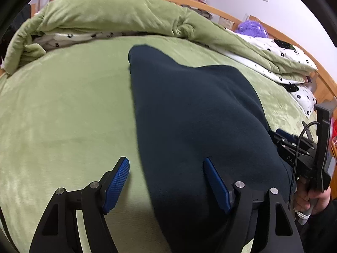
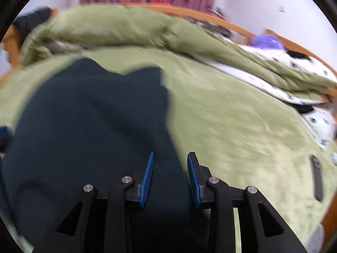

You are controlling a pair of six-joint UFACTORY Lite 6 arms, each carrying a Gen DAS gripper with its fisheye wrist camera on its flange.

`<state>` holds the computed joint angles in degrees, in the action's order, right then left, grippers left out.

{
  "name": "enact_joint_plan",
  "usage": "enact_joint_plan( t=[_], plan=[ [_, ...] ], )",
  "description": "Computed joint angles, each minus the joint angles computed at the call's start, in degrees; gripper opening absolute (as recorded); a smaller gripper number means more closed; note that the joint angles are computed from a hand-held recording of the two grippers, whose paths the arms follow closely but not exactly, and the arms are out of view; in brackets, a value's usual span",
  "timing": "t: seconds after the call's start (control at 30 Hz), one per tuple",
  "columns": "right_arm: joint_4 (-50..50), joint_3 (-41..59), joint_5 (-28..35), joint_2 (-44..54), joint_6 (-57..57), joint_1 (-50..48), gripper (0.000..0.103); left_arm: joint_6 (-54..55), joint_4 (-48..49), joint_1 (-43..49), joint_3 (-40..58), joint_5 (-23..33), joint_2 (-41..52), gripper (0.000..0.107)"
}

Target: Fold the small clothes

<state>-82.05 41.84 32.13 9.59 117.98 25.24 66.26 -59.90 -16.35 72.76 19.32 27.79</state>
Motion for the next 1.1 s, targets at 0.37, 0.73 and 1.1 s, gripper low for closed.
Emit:
enact_joint_plan(
  t=[0.37, 0.73, 1.1],
  plan=[
    [-2.8, -9.0, -0.8, -8.3, 6.5, -5.9, 0.01, -0.1, -1.1, 0.7, 1.4, 1.3, 1.3, 0.073],
    [-9.9, -7.0, 2.3, -19.3, 12.5, 8.4, 0.04, 16.4, -18.6, 0.8, -5.5, -2.1, -4.3, 0.073],
    [-0.9, 18.7, 3.1, 11.9, -1.6, 16.0, 0.04, 8.5, -11.9, 6.9, 0.3, 0.8, -1.5, 0.073]
  ],
)
